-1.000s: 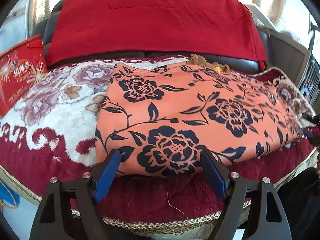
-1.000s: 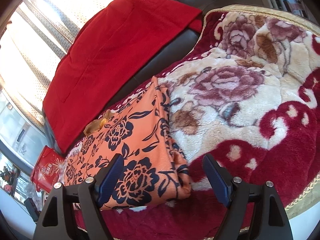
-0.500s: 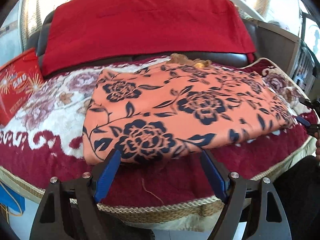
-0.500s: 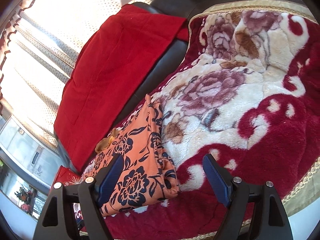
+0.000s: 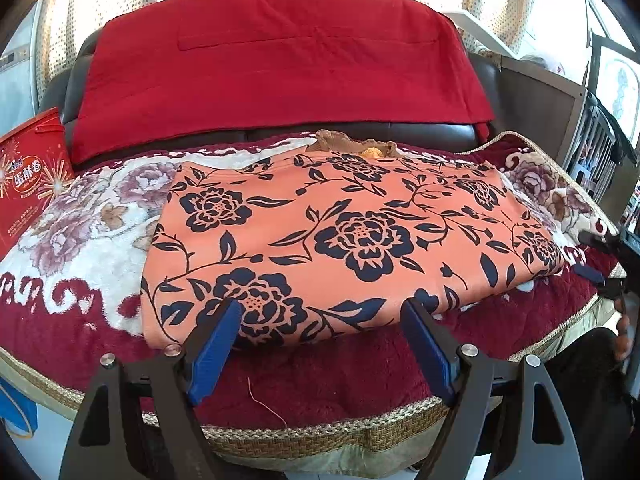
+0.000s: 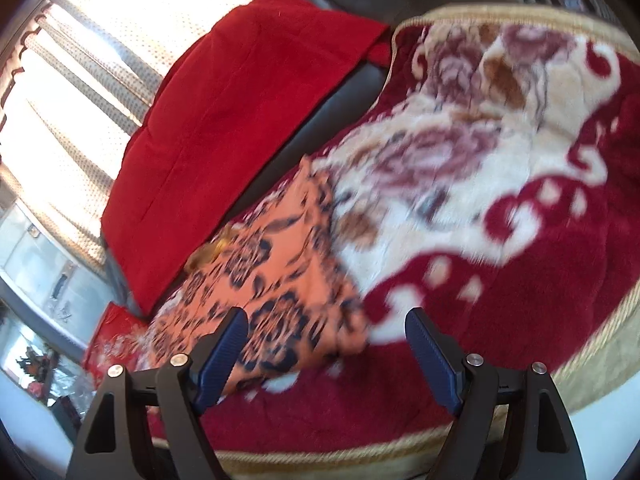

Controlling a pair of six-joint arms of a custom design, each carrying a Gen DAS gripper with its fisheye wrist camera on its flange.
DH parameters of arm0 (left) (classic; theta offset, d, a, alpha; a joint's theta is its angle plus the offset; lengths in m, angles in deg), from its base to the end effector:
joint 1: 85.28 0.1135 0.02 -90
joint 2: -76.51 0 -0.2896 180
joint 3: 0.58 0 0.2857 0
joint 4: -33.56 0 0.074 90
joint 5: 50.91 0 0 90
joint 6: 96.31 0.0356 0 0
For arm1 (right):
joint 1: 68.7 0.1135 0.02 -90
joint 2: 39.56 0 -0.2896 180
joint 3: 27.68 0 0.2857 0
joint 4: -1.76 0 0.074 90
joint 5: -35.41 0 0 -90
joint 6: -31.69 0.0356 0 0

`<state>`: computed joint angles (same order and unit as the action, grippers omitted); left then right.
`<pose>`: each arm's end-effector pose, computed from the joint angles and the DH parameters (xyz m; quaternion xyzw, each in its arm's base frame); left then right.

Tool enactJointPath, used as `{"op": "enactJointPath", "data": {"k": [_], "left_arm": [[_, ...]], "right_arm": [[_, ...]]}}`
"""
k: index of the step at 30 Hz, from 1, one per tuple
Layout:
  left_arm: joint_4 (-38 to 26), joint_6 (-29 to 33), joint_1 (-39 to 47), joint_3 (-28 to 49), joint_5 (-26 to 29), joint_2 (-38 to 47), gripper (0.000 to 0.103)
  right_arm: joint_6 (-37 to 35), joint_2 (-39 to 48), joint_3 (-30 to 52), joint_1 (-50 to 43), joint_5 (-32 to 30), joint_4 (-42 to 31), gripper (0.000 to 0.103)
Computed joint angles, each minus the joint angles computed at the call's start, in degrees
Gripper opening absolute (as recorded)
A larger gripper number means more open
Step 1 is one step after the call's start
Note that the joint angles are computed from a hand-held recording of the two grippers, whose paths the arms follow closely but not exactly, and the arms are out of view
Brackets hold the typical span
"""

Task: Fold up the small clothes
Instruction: 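Move both open grippers onto the side edge of the orange blouse, then press both grippers down on the folded blouse to flatten it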

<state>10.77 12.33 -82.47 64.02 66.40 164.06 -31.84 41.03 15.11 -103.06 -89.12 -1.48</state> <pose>0.3448 0.0006 0.2158 0.2120 0.8793 -0.1467 0.4004 0.2395 -0.1393 0.1563 0.3339 0.8118 0.2422 0.4134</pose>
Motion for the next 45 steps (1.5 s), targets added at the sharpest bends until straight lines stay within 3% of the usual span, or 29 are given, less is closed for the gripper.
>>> {"op": "enactJointPath", "data": {"k": [5, 13, 23, 27, 31, 35, 39, 42, 45], "left_arm": [[0.08, -2.02, 0.17, 1.71, 0.46, 1.92, 0.082], [0.41, -5.47, -2.59, 6.12, -0.16, 5.97, 0.082], [-2.18, -7.59, -9.59, 15.01, -9.33, 15.47, 0.083], [-2.60, -8.58, -10.10, 16.45, -9.97, 15.84, 0.085], [2.39, -12.23, -8.62, 13.81, -8.05, 13.02, 0.085], [-3.84, -8.22, -9.89, 17.79, -11.08, 17.46, 0.086], [-0.07, -11.50, -8.25, 14.37, -8.70, 13.97, 0.086], [-3.57, -8.01, -9.51, 16.51, -10.96, 16.72, 0.087], [0.94, -7.82, -10.04, 13.60, -11.66, 15.62, 0.089]], "right_arm": [[1.21, -1.33, -1.25, 4.51, -0.93, -1.54, 0.083], [8.40, 6.08, 2.61, 7.86, -3.32, 1.62, 0.083], [14.31, 15.49, 11.82, 10.62, -3.32, 3.42, 0.085], [13.92, 15.81, 14.11, 10.63, -3.18, 1.78, 0.084], [12.80, 15.02, 15.05, 11.45, -1.81, 0.16, 0.084], [17.09, 16.80, 15.06, 11.02, -1.61, 1.29, 0.084], [17.36, 16.41, 14.86, 10.68, -1.07, 0.94, 0.084], [17.19, 17.21, 15.70, 10.86, -0.35, 0.06, 0.084], [16.11, 18.39, 17.44, 11.85, 1.40, -1.25, 0.084]]}}
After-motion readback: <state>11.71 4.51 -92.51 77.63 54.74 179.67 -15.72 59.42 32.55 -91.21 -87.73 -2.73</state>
